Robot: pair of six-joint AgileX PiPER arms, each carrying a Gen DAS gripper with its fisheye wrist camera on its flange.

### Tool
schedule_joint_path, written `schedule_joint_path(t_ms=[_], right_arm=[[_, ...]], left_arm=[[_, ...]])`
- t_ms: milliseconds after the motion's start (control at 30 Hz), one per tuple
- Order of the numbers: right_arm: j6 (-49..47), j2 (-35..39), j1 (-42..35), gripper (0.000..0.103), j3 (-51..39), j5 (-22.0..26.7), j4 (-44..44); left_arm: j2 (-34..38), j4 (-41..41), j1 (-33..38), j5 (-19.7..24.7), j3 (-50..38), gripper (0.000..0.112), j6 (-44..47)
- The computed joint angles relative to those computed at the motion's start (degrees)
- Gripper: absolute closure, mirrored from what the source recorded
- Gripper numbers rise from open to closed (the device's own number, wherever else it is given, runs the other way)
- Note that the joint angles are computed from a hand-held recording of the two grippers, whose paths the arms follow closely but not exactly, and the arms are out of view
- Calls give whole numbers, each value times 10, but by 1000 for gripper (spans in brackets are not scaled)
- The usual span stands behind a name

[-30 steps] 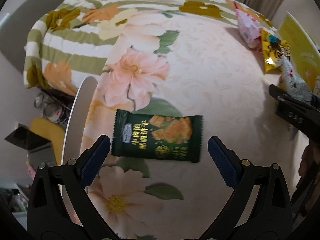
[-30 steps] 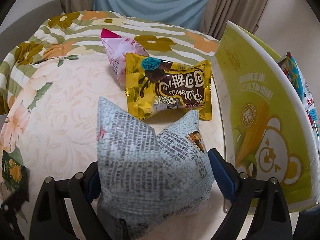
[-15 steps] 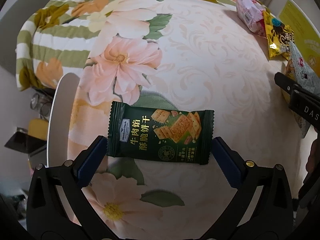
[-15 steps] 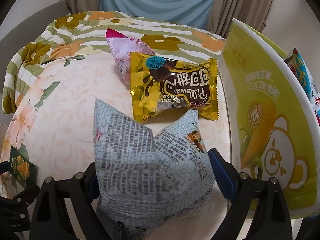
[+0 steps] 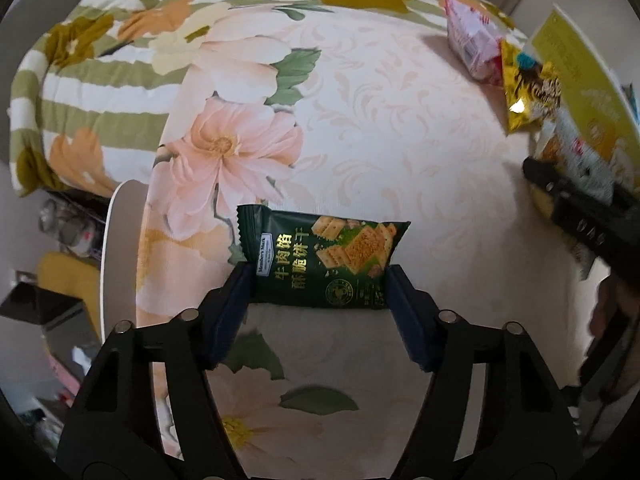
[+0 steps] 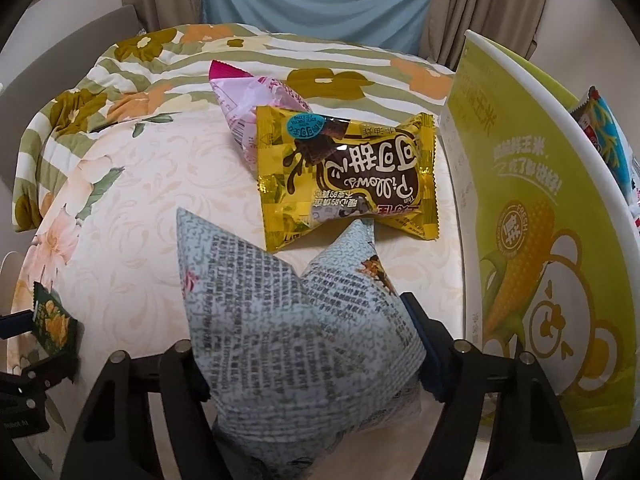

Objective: Organize snacks
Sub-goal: 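Grasp the green cracker packet with the left tool while the right tool grasps the grey print packet, then carry both packets over the box and open the left tool to drop the cracker packet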

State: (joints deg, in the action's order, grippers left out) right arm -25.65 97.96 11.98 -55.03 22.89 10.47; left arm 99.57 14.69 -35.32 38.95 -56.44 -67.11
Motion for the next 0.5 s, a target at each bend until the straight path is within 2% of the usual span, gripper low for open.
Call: schedule_joint_path(t_ms=[133,333,500], right_arm=[[1,-3,-3,36,-1,4,4],[11,-10,-4,38,-2,11,6],[7,-24,-3,39,-4,21,21]], left_arm=[[1,-5,4,2,-4,49,21],[-20,-25,13,-20,12,51,45],[-42,-15,16,-10,6,51,54]])
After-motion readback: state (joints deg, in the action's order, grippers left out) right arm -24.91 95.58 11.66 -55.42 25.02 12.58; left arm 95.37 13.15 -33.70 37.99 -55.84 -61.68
